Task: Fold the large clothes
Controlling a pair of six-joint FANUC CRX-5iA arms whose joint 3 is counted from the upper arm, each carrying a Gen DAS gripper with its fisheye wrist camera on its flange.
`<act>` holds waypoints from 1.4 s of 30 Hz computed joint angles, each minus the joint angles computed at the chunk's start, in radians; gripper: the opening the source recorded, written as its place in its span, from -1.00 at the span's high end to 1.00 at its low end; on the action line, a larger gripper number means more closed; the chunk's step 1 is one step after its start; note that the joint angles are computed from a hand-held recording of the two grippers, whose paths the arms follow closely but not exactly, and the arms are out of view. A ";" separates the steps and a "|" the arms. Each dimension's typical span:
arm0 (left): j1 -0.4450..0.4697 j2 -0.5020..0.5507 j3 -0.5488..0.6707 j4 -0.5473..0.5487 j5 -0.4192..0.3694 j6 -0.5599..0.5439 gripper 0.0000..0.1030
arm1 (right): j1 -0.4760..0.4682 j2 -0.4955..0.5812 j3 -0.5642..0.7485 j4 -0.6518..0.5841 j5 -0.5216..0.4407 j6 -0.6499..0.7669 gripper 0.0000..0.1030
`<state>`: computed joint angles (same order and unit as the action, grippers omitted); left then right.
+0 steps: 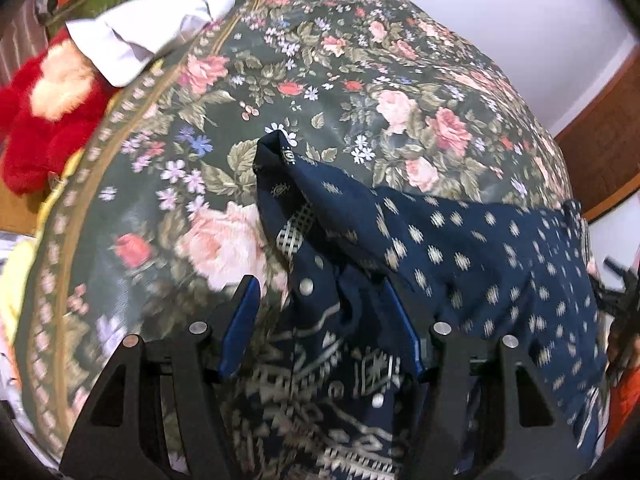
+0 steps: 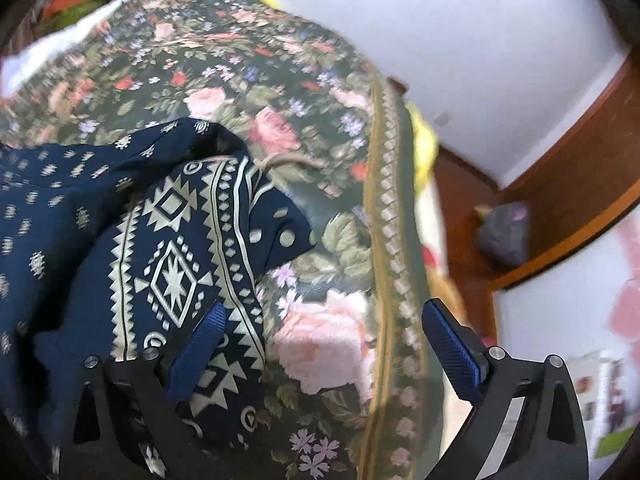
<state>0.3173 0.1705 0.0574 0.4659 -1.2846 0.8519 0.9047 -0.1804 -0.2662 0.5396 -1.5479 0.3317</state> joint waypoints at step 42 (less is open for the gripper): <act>-0.146 0.343 0.455 -0.075 0.069 0.145 0.68 | -0.309 0.398 0.377 0.025 0.369 0.110 0.60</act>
